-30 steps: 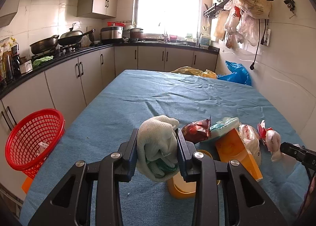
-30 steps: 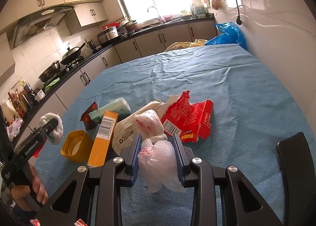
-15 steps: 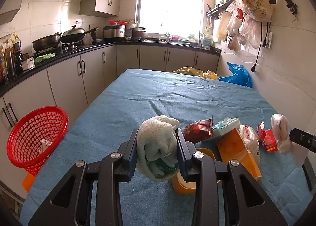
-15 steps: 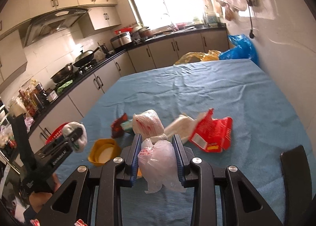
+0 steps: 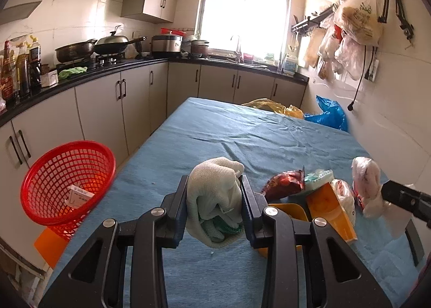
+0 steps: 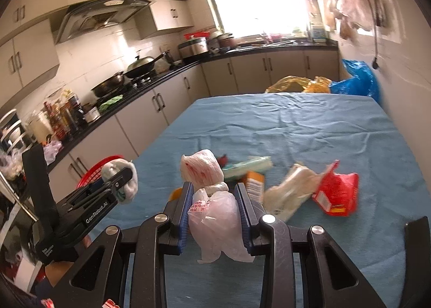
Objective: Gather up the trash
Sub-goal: 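Lift and hold the towel in the left tool and the bag in the right tool, then carry the towel and bag over the red basket and open both tools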
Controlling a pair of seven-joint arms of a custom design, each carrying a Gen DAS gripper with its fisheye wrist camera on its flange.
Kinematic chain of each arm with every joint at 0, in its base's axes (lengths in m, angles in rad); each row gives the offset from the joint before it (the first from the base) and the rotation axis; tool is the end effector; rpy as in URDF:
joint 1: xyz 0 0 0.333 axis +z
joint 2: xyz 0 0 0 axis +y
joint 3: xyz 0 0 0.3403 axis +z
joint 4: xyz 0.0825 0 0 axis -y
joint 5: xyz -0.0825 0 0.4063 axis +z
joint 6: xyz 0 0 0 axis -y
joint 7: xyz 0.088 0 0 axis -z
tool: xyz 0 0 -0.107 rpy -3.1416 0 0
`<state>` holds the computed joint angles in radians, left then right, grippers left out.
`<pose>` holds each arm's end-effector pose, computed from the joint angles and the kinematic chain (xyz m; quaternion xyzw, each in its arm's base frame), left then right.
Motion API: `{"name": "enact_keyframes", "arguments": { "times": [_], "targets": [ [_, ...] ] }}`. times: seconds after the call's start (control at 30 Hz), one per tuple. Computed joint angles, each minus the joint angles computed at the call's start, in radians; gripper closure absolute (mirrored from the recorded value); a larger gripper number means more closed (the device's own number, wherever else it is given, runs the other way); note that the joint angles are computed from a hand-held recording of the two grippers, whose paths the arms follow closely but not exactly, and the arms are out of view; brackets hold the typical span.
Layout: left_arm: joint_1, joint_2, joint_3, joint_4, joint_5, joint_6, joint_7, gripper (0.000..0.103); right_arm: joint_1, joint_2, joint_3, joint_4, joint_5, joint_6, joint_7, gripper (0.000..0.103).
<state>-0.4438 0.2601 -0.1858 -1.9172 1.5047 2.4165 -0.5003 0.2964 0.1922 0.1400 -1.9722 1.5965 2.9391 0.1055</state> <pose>0.5418 -0.3794 0.4002 -0.7075 0.4949 -0.3476 0.3656 0.5993 0.2037 0.4219 -0.7298 0.4855 -0.1385 0.4610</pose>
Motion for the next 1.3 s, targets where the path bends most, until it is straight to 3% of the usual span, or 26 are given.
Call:
{"name": "enact_keyframes", "arguments": {
  "times": [0.5,0.7,1.07,1.3],
  "targets": [
    [0.062,-0.118,-0.020,-0.132,-0.004,-0.003,-0.091,0.070,0.030,0.045,0.051,0.048,-0.183,-0.023,0.124,0.069],
    [0.101,-0.172,-0.025,-0.200,-0.012,-0.004,-0.131,0.070,0.042,0.084,0.072,0.101,-0.310,-0.033,0.233,0.069],
    [0.236,-0.323,-0.009,-0.373,-0.022,0.129,-0.197,0.070,0.094,0.236,0.106,0.296,-0.691,-0.115,0.567,0.069],
    [0.328,-0.343,0.016,-0.424,-0.035,0.239,-0.200,0.070,0.159,0.406,0.094,0.534,-0.919,-0.220,0.808,0.069]
  ]
}}
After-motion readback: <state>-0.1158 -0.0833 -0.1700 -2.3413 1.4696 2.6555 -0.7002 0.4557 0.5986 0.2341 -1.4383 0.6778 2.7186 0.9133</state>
